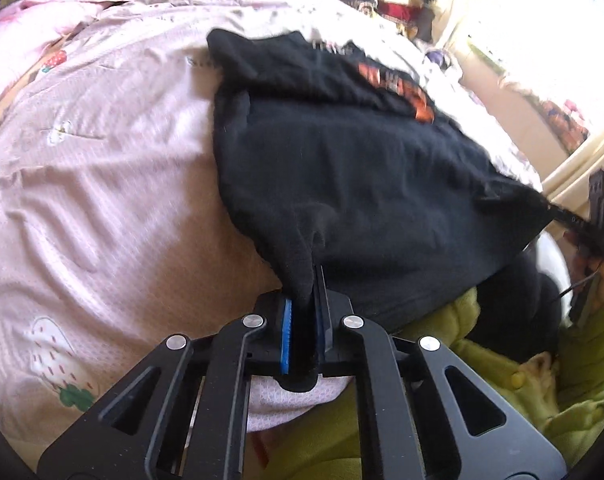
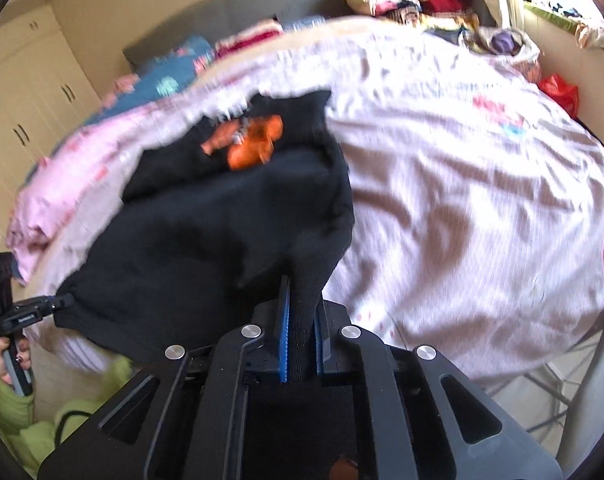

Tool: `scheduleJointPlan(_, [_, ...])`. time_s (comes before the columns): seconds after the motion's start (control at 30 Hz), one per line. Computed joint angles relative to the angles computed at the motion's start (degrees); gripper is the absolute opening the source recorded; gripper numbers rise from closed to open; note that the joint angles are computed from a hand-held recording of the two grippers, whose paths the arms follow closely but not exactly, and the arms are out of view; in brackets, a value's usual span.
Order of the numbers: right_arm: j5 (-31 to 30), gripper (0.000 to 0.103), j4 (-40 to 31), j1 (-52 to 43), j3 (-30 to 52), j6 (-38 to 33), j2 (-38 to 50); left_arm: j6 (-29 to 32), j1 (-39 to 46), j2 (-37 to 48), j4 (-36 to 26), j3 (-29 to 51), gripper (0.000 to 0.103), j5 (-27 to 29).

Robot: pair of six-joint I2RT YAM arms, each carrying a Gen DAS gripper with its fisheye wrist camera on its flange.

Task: Fold small clothes
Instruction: 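Grasp the sweatshirt hem edge with the left tool while the right tool grasps it too, then lift the hem with both tools and fold it over toward the collar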

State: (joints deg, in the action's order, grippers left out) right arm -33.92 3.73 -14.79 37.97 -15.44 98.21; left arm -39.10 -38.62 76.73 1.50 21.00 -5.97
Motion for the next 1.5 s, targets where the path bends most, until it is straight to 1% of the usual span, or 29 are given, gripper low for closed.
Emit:
scheduleJointPlan(0.1, [-2.0,0.008,1.5,-1.0,-1.0,1.6,-3.2,1.4,3.4,-5.5,-1.7,-0.6,0.002,2.1])
scheduleJointPlan(0.2, [-2.1,0.008,3.6,-0.3,-0.7,4.7,-5.1,2.8,6.7,-9.9,-3.1,-0.4,0.002,3.9])
scheduleJointPlan(0.37, [-3.1,0.008,4.5,-0.4,1.2,8.2,-6.7,4.9,9.7,-13.5,-5.1,2.2,0.002,3.7])
scheduleJointPlan(0.47, [-2.7,0.008,5.5,1.0,3.7,11.2,-6.3,6.4,12.0,-15.4,-5.9,3.5,0.002,4.0])
scheduleJointPlan(0.7, [1.0,0.008,7.1,4.7,9.8,15.4,-3.8,7.8,17.0,-11.9,-2.2,7.2,0.002,5.7])
scheduleJointPlan(0.9, [3.8,0.008,6.0,7.1,18.0,18.7,2.0,8.0,21.0,-8.0,1.8,9.7,0.002,8.5])
scheduleJointPlan(1.17, [7.4,0.008,3.3,10.0,28.7,21.4,11.2,6.6,26.0,1.6,8.9,13.9,0.002,11.7])
scheduleJointPlan(1.5, [10.7,0.008,2.4,11.6,37.2,23.1,19.8,6.8,27.5,10.8,11.7,19.8,0.002,10.8])
